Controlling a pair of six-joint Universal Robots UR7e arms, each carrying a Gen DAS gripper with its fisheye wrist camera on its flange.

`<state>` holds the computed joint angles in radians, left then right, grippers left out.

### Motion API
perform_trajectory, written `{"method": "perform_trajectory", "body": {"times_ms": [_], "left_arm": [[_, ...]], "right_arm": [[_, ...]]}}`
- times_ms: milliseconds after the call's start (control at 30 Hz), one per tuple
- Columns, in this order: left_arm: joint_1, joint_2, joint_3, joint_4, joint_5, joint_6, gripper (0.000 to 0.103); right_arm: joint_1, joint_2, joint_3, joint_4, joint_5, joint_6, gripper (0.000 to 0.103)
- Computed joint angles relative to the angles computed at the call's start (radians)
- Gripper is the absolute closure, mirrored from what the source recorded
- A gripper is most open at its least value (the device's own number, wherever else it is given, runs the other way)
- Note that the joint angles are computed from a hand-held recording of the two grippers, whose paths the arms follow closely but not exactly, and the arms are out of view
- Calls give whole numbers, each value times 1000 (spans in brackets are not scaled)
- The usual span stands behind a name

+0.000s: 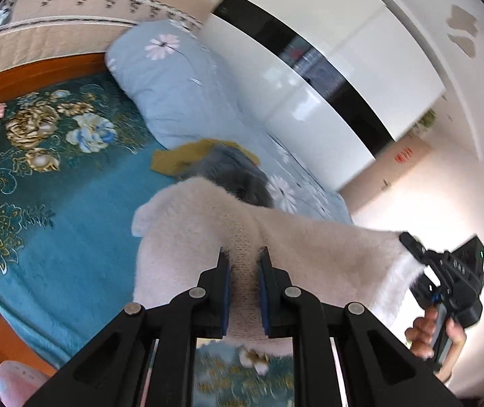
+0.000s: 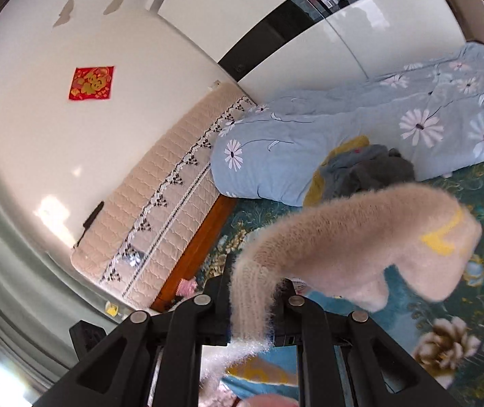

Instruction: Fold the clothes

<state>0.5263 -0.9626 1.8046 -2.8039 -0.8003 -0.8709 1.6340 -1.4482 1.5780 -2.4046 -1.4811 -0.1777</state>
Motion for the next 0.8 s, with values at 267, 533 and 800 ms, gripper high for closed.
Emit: {"method": "perform_trajectory", "body": {"times_ms": [267,533,800], "left_arm": [[-14,-59,34,65,-289,21,88],[104,39,-49,249,-460,-69,88],[236,143,-119,289,-495,-138,88]], "right_arm": [[20,-105,-46,291,-140,62,89],[-74,-17,-101,478,-257,139,89],[-181,125,-154,469,-224,193,89]]}}
